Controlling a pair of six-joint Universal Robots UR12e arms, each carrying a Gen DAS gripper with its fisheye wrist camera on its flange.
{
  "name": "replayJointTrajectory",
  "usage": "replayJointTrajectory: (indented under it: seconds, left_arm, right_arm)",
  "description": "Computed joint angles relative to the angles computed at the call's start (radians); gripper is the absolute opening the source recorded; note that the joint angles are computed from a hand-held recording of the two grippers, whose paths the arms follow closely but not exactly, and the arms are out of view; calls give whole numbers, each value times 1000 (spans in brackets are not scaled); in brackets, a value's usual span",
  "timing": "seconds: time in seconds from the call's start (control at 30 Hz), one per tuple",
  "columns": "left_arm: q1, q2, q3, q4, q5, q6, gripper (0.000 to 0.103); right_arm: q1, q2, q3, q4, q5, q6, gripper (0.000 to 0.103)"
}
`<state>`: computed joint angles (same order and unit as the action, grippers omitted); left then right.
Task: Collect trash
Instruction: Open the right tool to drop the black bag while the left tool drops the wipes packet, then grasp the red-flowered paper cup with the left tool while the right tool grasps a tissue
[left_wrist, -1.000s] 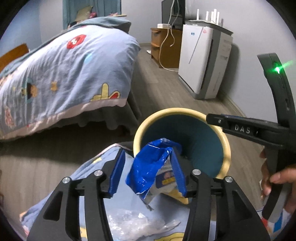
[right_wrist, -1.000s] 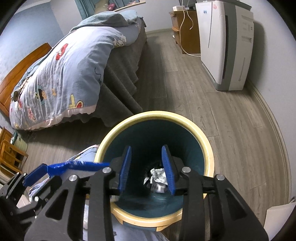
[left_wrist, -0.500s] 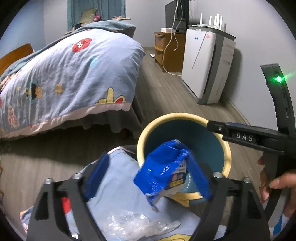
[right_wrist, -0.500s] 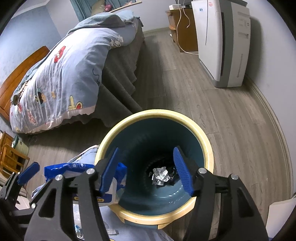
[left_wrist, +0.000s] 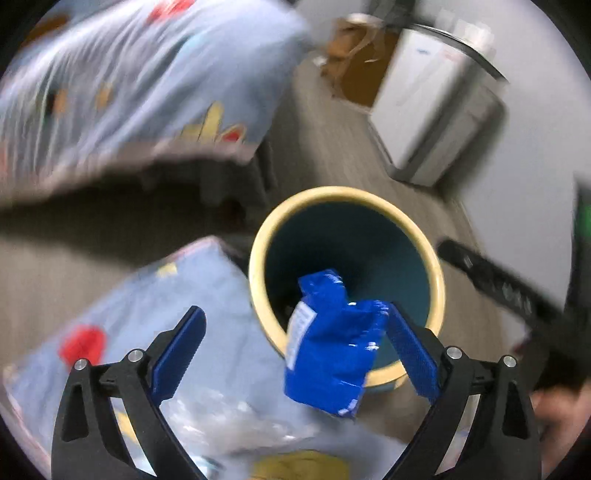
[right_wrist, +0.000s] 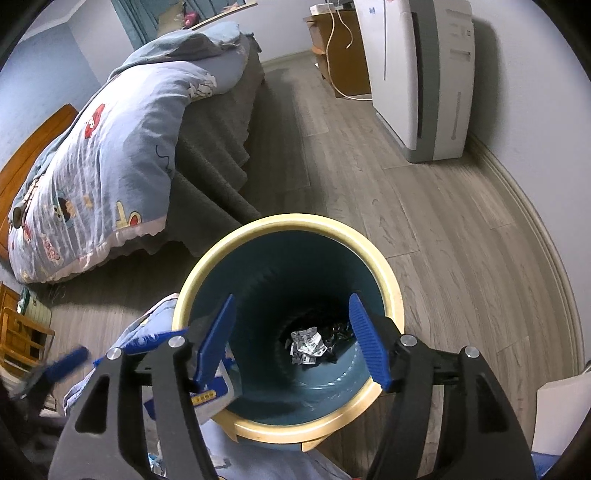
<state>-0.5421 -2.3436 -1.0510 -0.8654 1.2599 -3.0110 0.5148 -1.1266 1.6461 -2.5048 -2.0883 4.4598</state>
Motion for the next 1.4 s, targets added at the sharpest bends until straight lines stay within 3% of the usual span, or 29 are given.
replayJointTrajectory:
  seconds: [0.07, 0.23, 0.33, 0.57, 0.73, 0.97, 1.23, 1.4]
  left_arm:
    - [-2, -5, 6, 31, 28, -27, 96]
    - [-18, 4, -16, 119, 126, 71, 96]
    - [-13, 13, -32, 147, 143, 92, 96]
    - [13, 65, -99, 191, 188, 107, 96]
    - [50, 138, -199, 260, 214, 125, 96]
    - [117, 255, -362, 330, 238, 86, 97]
    - [197, 344, -531, 379, 277, -2, 97]
    - [238, 374, -610, 402, 279, -46, 97]
  right_arm:
    - [-1, -2, 2, 4, -1, 7, 64]
    - [-4, -2, 6, 2, 5, 13, 65]
    - [-4, 2, 1, -7, 13, -3, 65]
    - [9, 20, -32, -7, 10, -77, 70]
    - [34, 48, -89, -4, 18, -192, 79]
    - [75, 97, -190, -11, 25, -324, 97]
    - [114, 168, -326, 16, 69, -387, 97]
    - [152, 228, -431, 101, 66, -485, 97]
